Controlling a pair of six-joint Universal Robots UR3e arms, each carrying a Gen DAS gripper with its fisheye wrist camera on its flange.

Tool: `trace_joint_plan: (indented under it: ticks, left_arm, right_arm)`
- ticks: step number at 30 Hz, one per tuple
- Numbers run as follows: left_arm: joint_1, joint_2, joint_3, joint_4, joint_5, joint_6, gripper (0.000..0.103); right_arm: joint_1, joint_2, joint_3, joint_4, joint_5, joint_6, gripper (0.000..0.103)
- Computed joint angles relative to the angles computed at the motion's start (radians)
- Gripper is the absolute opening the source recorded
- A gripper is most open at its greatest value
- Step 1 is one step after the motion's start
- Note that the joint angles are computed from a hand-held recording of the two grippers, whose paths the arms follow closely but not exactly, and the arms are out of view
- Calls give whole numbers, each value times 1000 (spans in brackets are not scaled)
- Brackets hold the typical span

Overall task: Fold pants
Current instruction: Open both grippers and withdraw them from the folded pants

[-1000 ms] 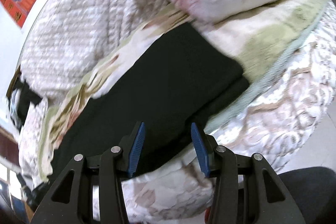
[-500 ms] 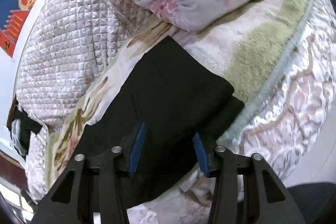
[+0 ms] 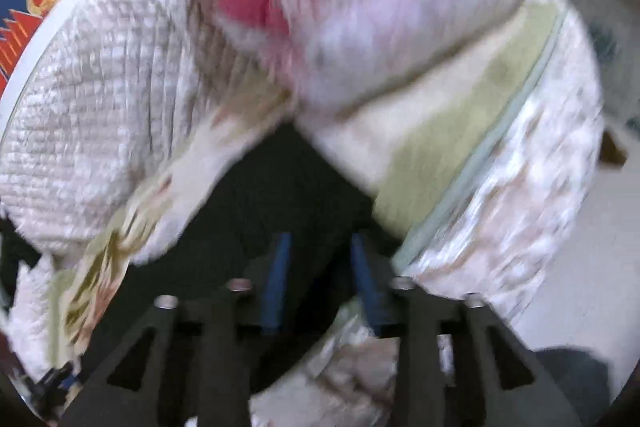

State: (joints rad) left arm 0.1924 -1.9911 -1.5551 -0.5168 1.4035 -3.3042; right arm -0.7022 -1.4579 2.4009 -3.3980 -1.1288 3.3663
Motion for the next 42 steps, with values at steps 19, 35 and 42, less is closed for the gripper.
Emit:
trace_joint_plan:
  ticks: [19,35,42]
  left_arm:
    - [-141,-231,249,65,365,113,4]
    - [-174,43,-143,108,143,95,24]
    - [-197,192,-348,189,102,49,33]
  right_arm:
    - [200,176,-250,56,0,-169,43]
    - [226,155,-159,76,-54,-357,47]
    - [339,156,-49,49,12,-542,47]
